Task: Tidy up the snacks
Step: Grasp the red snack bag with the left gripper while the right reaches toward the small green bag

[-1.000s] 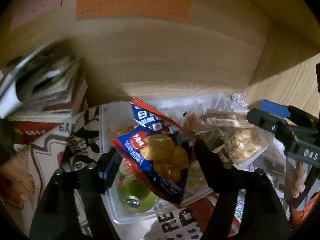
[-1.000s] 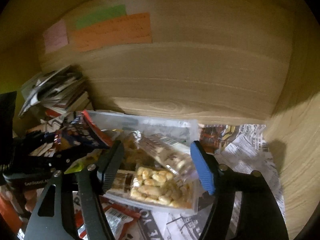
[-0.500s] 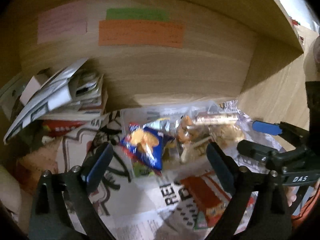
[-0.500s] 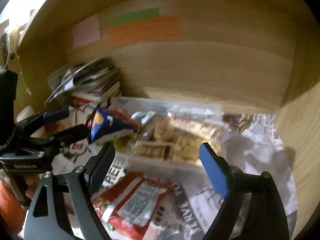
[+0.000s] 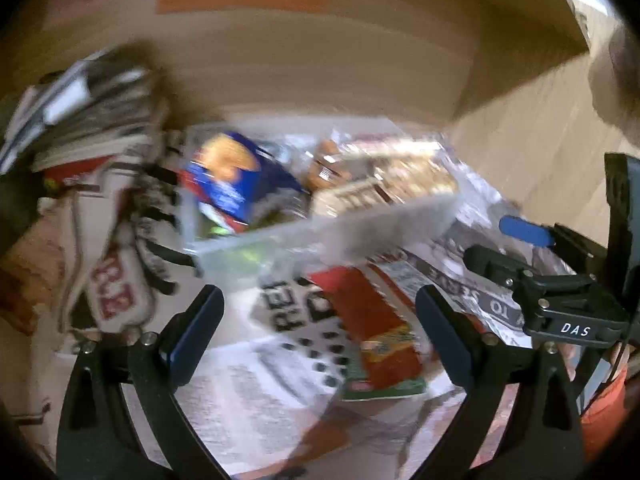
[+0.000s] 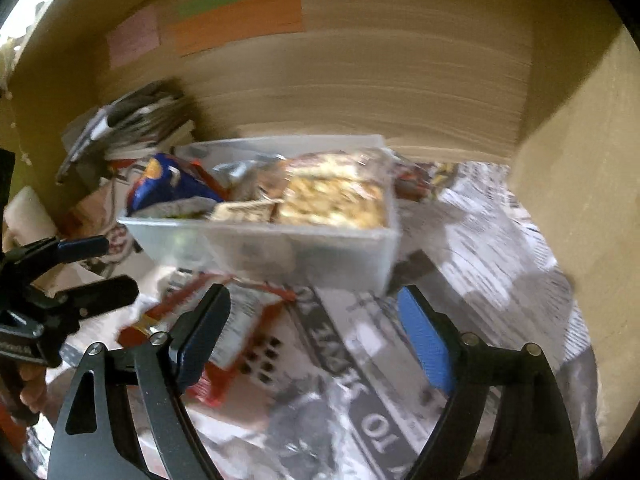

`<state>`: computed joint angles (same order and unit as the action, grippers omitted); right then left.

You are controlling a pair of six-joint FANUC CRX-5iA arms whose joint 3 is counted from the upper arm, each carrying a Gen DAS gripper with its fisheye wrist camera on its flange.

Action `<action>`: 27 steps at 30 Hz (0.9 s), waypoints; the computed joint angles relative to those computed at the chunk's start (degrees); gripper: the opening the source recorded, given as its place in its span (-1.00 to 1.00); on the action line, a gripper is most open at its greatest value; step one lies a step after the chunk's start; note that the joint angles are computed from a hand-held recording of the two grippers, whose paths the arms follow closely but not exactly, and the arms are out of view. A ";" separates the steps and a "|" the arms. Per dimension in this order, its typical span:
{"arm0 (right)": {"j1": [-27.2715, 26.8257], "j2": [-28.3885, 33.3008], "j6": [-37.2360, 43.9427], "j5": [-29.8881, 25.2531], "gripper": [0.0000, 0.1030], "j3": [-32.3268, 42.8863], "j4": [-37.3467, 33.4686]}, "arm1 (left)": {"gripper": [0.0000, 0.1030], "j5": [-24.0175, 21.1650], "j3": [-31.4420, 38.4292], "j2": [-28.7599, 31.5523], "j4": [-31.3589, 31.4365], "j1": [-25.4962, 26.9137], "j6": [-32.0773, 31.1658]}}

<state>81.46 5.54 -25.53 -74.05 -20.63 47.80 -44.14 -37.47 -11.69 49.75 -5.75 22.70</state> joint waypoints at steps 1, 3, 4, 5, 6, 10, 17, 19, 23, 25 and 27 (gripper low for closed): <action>0.41 -0.08 -0.20 -0.85 0.63 -0.15 -0.35 | 0.90 0.03 0.26 0.35 -0.81 -0.76 0.65; 1.26 -0.28 -0.43 -2.61 0.63 -0.49 -1.00 | 0.90 -0.30 1.54 1.65 -3.71 -2.55 3.52; 1.64 -0.45 -0.65 -3.29 0.63 -0.77 -1.25 | 0.90 -0.55 2.22 2.25 -5.21 -3.32 5.37; 1.77 -0.55 -0.70 -3.55 0.63 -0.91 -1.40 | 0.90 -1.09 3.35 3.32 -7.11 -4.31 8.00; 2.02 -0.84 -0.84 -3.87 0.63 -1.28 -1.64 | 0.90 -1.46 4.00 4.05 -7.94 -4.83 9.39; 2.59 -1.95 -1.94 -4.44 0.63 -2.77 -2.00 | 0.90 -2.91 6.98 7.57 -10.94 -6.72 17.21; 3.38 -4.28 -4.14 -3.02 0.64 -5.86 -1.36 | 0.90 0.42 7.70 9.36 -13.06 -9.38 21.06; 3.44 -4.53 -4.26 -2.75 0.64 -6.17 -1.24 | 0.89 2.31 6.68 8.90 -12.50 -10.10 19.63; 3.49 -4.50 -4.32 -2.29 0.64 -6.33 -1.06 | 0.37 4.29 5.37 8.31 -11.72 -10.77 16.80; 3.51 -4.52 -4.42 -1.96 0.64 -6.35 -1.09 | 0.33 3.27 4.70 8.07 -9.89 -10.12 14.76; 3.37 -4.44 -4.52 -1.28 0.64 -6.28 -1.07 | 0.31 2.48 3.98 7.63 -8.08 -8.89 12.41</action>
